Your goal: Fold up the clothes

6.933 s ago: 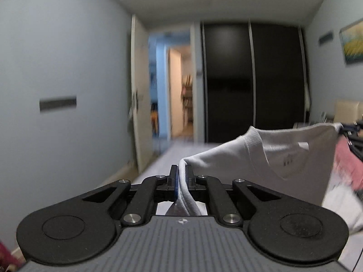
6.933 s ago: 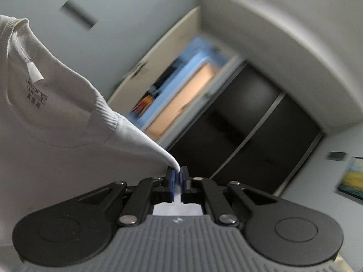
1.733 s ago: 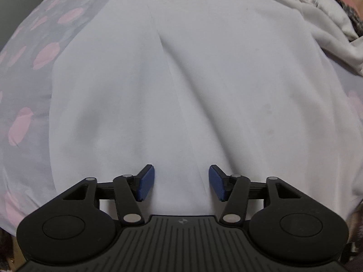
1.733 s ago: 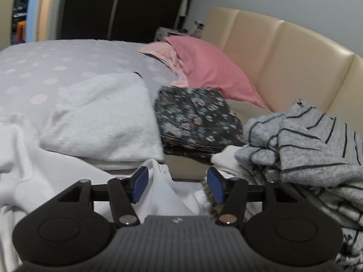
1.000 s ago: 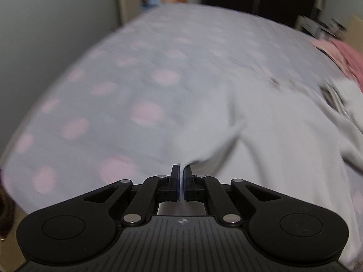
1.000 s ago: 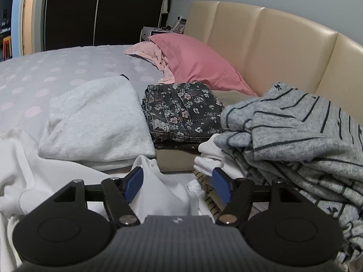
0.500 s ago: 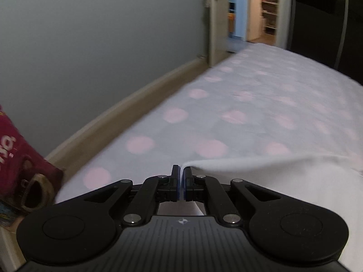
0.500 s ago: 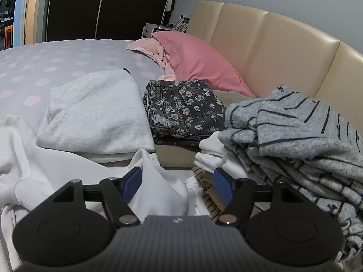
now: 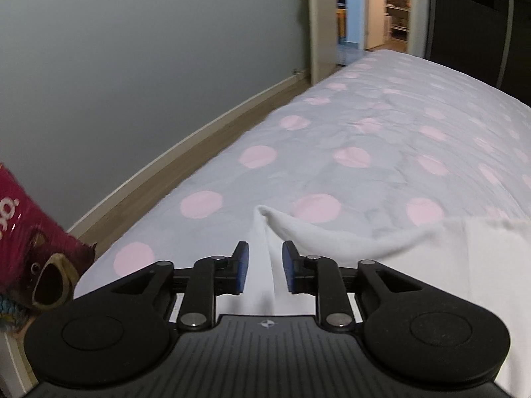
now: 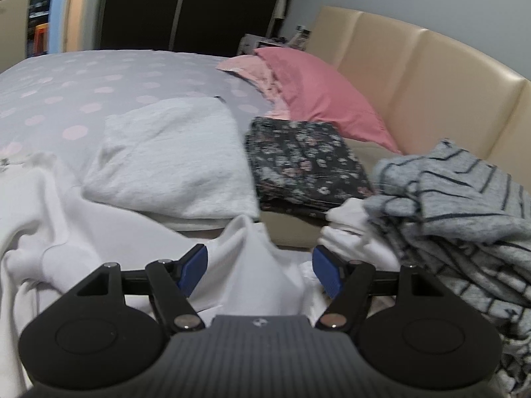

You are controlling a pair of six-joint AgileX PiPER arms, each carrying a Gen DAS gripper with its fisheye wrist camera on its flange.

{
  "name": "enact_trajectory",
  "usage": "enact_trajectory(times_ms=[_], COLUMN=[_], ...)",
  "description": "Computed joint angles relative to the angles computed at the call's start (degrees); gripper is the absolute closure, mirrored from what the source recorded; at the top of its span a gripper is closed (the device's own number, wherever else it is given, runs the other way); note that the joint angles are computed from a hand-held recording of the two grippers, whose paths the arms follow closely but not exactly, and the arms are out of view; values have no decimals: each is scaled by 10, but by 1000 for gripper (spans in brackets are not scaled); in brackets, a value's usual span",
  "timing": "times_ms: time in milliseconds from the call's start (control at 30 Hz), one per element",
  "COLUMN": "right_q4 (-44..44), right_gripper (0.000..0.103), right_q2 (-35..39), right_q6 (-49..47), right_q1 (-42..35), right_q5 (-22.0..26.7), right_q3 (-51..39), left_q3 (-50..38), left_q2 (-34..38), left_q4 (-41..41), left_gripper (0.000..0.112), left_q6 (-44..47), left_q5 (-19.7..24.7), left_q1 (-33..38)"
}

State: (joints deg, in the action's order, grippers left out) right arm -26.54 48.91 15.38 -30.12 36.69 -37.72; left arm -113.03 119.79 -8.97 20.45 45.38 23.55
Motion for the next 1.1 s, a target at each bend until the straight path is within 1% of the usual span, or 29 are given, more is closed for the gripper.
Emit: enact_trajectory(times_ms=[67, 167, 233, 300, 367, 400, 533, 700, 733, 833, 900, 1000, 1100], right_q4=[22, 59, 75, 87, 94, 94, 91, 134, 134, 114, 107, 115, 103], right_gripper=[31, 30, 30, 30, 30, 30, 30, 30, 30, 30, 30, 30, 30], right_q2=[-5, -15, -21, -25, -29, -33, -46, -54, -59, -71, -80, -93, -89], right_q6=[-28, -71, -86, -95, -95, -92, -68, -54, -38, 45, 90, 138, 197], right_q1=[9, 29, 57, 86, 125, 149, 257, 368, 397, 510, 571, 646, 718], right_q5=[-4, -4, 7, 19, 37, 48, 92, 148, 160, 197, 219, 249, 277], right_q3=[4, 11, 18, 24, 32, 37, 57, 74, 79, 95, 102, 108, 112], left_q3=[33, 77, 110, 162, 224, 252, 353, 463, 481, 529, 559, 601, 629], left_q2=[-26, -59, -82, -113, -149, -166, -229, -295, -306, -329, -337, -350, -355], left_q4=[-32, -80, -101, -109, -116, -119, -135, -122, -110, -68, -38, -12, -6], left_gripper=[87, 84, 83, 82, 80, 76, 74, 71, 69, 68, 68, 68, 68], left_q6=[34, 82, 115, 152, 196, 215, 299, 382, 396, 435, 455, 485, 498], left_q5=[10, 52, 76, 80, 75, 74, 105, 142, 146, 155, 150, 128, 103], left_q1=[1, 1, -1, -7, -13, -16, -13, 0, 3, 11, 10, 9, 7])
